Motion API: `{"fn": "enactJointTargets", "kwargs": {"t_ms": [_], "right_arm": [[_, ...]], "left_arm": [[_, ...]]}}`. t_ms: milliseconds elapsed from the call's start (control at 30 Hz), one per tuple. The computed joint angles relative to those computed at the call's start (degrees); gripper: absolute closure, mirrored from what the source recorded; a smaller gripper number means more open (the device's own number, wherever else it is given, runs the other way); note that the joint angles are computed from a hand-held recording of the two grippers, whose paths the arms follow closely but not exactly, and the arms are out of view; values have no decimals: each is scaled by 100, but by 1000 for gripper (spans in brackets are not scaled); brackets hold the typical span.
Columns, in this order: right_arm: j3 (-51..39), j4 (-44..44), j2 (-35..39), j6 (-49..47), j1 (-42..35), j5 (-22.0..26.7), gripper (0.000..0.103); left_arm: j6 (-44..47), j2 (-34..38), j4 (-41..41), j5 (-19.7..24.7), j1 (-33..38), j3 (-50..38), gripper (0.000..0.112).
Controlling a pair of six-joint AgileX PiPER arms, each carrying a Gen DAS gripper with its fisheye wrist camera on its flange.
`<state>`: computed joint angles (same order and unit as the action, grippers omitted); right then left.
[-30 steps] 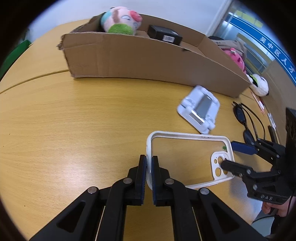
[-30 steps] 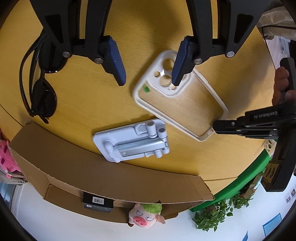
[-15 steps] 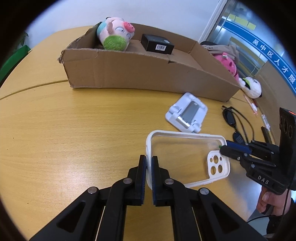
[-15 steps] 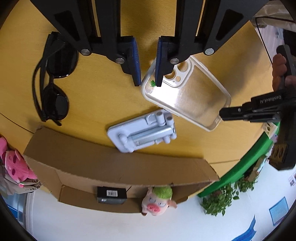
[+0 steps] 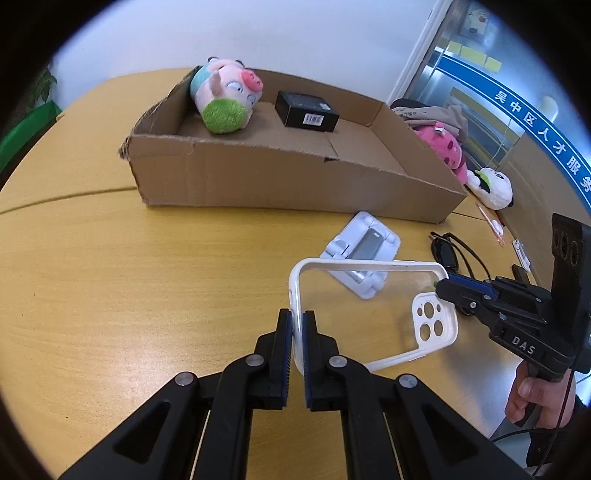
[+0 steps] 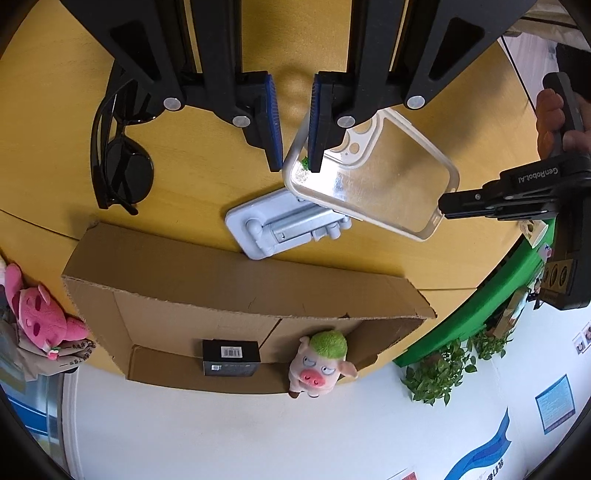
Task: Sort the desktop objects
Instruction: 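Carry the phone case with the left gripper over the cardboard box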
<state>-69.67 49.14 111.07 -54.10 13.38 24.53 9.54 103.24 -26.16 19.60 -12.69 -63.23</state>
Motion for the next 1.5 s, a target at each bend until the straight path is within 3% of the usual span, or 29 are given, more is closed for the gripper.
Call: {"fn": "enactJointTargets", "kwargs": {"t_ms": [700, 900, 1267, 1500], "right_arm": [[-499, 233, 106, -175, -103, 194, 88], [-737, 270, 40, -211, -185, 216, 88], [-1644, -72, 314, 58, -117, 438, 88], [-2570, -292, 741, 440, -106, 643, 88]], "left_arm": [[468, -104, -497, 49, 211, -195, 108], [322, -91, -269, 92, 188, -482, 108], [226, 42, -46, 198, 399, -1011, 108], [-106, 457, 462, 572, 561, -2006, 108]]}}
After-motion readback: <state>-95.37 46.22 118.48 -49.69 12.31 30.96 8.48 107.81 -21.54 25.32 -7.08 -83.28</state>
